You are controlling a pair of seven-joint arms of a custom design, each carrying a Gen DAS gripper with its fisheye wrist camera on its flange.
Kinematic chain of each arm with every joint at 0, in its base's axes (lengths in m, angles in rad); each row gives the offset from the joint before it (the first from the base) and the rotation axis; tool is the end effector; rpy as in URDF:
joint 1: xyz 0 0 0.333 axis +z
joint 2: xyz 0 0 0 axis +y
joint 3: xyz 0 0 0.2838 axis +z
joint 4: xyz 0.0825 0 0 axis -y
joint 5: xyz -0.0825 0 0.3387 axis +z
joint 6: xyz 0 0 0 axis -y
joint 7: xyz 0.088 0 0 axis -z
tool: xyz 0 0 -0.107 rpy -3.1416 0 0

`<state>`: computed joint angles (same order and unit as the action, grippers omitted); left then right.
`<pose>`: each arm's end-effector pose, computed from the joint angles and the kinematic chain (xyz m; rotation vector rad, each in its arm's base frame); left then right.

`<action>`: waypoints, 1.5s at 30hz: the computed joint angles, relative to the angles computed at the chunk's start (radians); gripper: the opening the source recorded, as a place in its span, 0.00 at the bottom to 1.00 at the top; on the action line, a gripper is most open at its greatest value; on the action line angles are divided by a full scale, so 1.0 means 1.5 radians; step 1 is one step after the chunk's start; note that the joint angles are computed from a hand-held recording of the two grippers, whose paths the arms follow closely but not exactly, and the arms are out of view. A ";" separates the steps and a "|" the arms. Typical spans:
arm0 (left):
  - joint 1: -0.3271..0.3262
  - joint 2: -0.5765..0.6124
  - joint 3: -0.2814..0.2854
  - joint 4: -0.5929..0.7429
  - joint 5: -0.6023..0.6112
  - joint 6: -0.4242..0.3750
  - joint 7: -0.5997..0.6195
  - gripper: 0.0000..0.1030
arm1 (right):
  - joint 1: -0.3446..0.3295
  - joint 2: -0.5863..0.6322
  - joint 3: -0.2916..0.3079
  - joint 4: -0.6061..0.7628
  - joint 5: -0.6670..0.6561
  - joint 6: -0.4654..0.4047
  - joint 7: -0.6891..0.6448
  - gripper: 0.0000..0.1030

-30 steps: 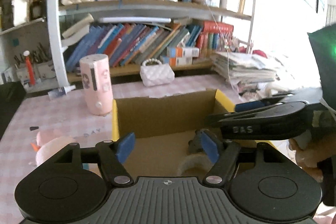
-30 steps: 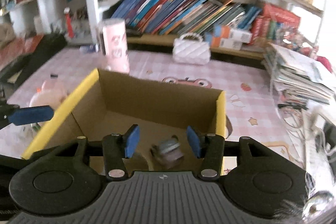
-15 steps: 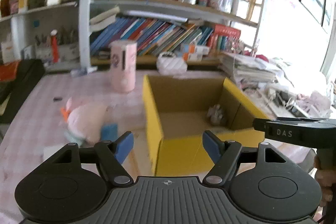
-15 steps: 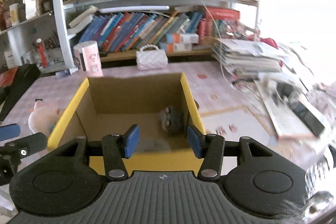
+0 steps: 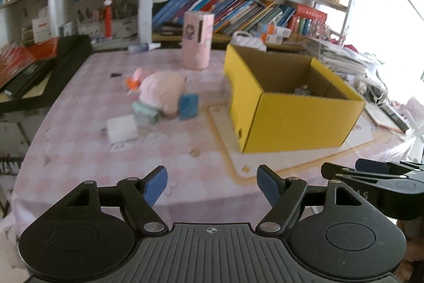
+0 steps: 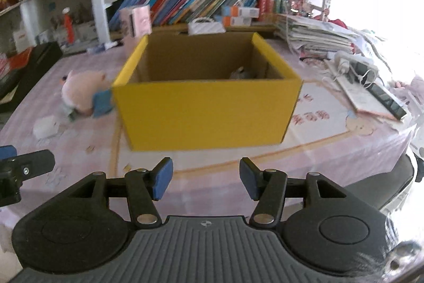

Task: Organize objects
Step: 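Withdraw both tools from the box back toward the table items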

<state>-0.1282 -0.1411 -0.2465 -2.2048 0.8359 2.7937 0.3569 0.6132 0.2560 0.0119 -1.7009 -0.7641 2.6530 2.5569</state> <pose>0.4601 -0.2227 0.5001 -1.8320 1.5993 -0.8627 0.5000 0.3833 0.5029 -1.8410 1.5127 -0.7064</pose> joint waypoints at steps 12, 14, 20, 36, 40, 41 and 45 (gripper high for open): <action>0.026 -0.119 -0.005 -0.114 -0.055 -0.017 0.026 0.77 | 0.037 0.019 0.021 0.015 0.043 0.009 -0.041 0.57; 0.037 -0.138 -0.010 -0.128 -0.056 -0.022 0.016 0.77 | 0.044 0.026 0.021 0.026 0.050 0.012 -0.052 0.57; 0.069 -0.192 -0.018 -0.168 -0.053 -0.024 -0.017 0.77 | 0.069 0.051 0.018 0.067 0.068 0.026 -0.105 0.61; 0.115 -0.200 -0.022 -0.181 -0.054 -0.004 -0.039 0.77 | 0.109 0.112 -0.006 0.153 0.128 0.029 -0.209 0.62; 0.122 -0.179 -0.015 -0.170 -0.055 -0.002 -0.040 0.77 | 0.109 0.147 -0.007 0.199 0.162 0.023 -0.251 0.62; 0.123 -0.173 -0.013 -0.166 -0.055 -0.003 -0.038 0.77 | 0.109 0.162 -0.007 0.220 0.174 0.018 -0.264 0.62; 0.135 -0.142 -0.005 -0.141 -0.045 -0.004 -0.042 0.77 | 0.111 0.229 -0.008 0.322 0.227 -0.013 -0.324 0.62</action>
<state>0.0750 -0.3539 -0.2537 -2.4161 0.7682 2.7874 0.2945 0.7798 0.6000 -0.0004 -1.2172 -0.4238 2.6332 2.0704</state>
